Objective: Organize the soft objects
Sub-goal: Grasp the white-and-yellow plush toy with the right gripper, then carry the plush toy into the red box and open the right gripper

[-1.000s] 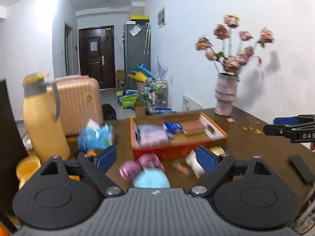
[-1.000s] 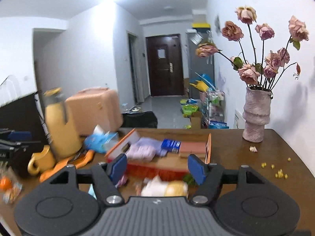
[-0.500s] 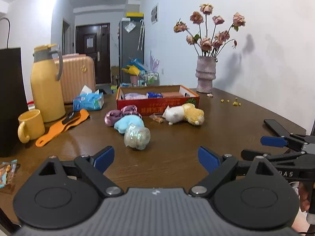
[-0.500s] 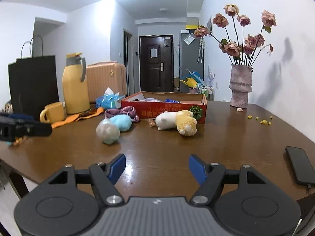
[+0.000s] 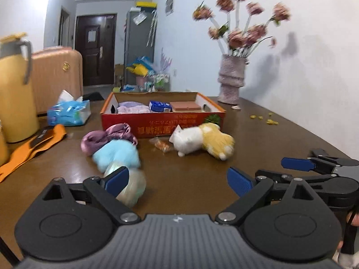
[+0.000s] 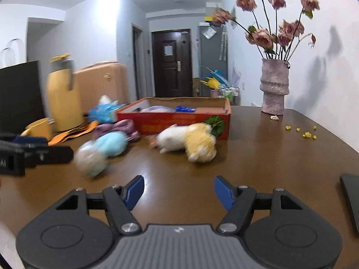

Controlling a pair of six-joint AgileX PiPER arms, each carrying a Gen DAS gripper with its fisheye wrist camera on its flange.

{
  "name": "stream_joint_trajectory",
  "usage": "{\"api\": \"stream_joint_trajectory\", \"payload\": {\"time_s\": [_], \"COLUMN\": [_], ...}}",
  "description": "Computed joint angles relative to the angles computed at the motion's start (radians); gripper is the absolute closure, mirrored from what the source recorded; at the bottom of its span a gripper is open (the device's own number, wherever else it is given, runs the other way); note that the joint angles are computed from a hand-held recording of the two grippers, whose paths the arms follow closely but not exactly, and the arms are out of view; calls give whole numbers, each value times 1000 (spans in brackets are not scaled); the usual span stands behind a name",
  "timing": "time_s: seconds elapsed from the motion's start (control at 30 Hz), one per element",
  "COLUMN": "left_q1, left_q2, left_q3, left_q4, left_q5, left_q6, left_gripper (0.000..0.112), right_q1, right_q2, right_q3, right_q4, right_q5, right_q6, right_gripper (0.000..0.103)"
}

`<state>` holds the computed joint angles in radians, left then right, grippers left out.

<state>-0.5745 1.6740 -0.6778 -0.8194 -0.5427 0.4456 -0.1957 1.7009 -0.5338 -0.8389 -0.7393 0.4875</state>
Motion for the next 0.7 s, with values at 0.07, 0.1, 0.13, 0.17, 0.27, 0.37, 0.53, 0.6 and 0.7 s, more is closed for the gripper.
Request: {"api": "stream_joint_trajectory", "payload": {"time_s": [0.07, 0.1, 0.13, 0.17, 0.27, 0.37, 0.53, 0.6, 0.7], "left_q1": [57, 76, 87, 97, 143, 164, 157, 153, 141], "left_q2": [89, 136, 185, 226, 288, 321, 290, 262, 235], "left_q3": [-114, -174, -236, -294, -389, -437, -358, -299, -228], "left_q4": [99, 114, 89, 46, 56, 38, 258, 392, 588], "left_q5": [49, 69, 77, 89, 157, 208, 198, 187, 176], "left_q6": [-48, -46, -10, 37, 26, 28, -177, -322, -528], "left_gripper": [17, 17, 17, 17, 17, 17, 18, 18, 25], "right_q1": [42, 52, 71, 93, 138, 151, 88, 34, -59], "right_q2": [105, 157, 212, 258, 378, 473, 438, 384, 301], "right_q3": [-173, -247, -336, -412, -605, -768, -670, -569, -394], "right_q4": [-5, -17, -30, -26, -73, -320, -374, -421, -474], "right_q5": [71, 86, 124, 166, 262, 321, 208, 127, -4], "right_q6": [86, 124, 171, 189, 262, 535, 614, 646, 673], "right_gripper": [35, 35, 35, 35, 35, 60, 62, 63, 63]}}
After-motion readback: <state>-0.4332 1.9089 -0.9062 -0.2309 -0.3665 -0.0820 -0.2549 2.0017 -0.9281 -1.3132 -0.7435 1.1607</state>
